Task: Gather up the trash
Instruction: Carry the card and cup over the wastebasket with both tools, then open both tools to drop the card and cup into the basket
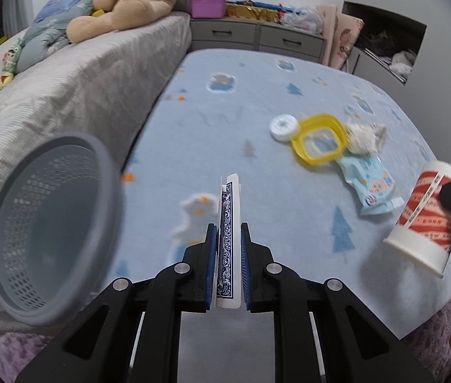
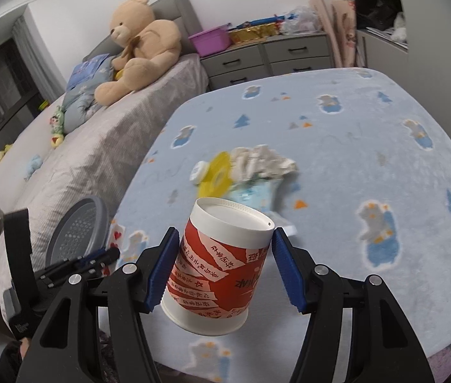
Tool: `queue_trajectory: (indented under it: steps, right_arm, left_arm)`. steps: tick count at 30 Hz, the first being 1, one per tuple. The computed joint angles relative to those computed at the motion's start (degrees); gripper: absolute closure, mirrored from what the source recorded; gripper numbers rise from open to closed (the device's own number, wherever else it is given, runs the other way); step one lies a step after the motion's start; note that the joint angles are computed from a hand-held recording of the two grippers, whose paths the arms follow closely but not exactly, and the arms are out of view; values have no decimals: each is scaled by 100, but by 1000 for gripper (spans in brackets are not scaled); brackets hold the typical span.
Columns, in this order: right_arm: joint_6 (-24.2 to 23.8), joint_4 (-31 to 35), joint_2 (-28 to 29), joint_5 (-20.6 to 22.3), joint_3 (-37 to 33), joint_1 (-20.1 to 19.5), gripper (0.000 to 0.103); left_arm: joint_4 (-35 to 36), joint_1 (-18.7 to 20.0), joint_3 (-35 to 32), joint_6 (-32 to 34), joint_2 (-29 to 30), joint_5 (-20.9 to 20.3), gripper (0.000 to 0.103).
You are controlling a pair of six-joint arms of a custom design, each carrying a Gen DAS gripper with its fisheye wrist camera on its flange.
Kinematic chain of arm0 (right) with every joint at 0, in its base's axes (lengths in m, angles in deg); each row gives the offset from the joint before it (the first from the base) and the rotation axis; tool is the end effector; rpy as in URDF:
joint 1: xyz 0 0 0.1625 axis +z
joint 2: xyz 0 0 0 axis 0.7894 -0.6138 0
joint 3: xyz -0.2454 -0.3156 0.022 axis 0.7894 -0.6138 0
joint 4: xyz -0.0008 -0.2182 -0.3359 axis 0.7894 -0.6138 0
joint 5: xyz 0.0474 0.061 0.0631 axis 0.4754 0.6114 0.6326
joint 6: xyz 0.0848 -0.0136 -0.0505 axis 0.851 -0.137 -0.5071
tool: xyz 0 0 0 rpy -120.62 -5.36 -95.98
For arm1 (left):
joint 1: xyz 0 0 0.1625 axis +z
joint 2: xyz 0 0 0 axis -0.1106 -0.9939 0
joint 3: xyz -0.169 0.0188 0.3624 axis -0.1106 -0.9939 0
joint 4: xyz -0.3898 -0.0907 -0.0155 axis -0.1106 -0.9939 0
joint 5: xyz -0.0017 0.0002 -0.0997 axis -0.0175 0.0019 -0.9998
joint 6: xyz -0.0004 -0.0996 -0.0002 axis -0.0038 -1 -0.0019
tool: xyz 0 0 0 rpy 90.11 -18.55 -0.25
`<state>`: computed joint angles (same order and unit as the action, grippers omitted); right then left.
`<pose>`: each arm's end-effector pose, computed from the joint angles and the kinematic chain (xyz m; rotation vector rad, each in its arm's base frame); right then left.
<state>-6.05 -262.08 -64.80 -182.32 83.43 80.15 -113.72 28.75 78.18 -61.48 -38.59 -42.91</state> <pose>0.2584 -0.2018 0.1444 -0.0003 -2.4375 1.1112 -0.1692 -0.2845 0.2011 0.6652 2.3787 -0.5668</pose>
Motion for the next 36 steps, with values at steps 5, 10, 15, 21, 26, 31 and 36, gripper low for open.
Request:
queue_trajectory:
  steps: [5,10,15,21,26,31,36]
  right_arm:
    - [-432,-178,758,352,-651,60,44]
    - [-868,-237,1495,827,-1373,38,44]
    - [-1231,-33,2068,1213,-2077,43,44]
    - [-1544,341,2654,1654,-2847,-38,44]
    - [-1642,620,3087,1962,-3364,-148,45]
    - [-1771,737,3393,2042,-3703,-152,46]
    - [-1863,921,3584,2077,-3948,-191,46]
  left_arm:
    - [892,192,-254,19,-786,464,89]
    - [1406,513,-476,57,-1376,804,89]
    - [1577,974,-667,287,-1672,1168,89]
    - [1324,1588,-747,862,-1802,1498,89]
    - [774,2161,-707,1368,-1775,1536,89]
    - [264,2503,-673,1758,-1680,1423,89]
    - [43,2625,-607,1932,-1661,1466,87]
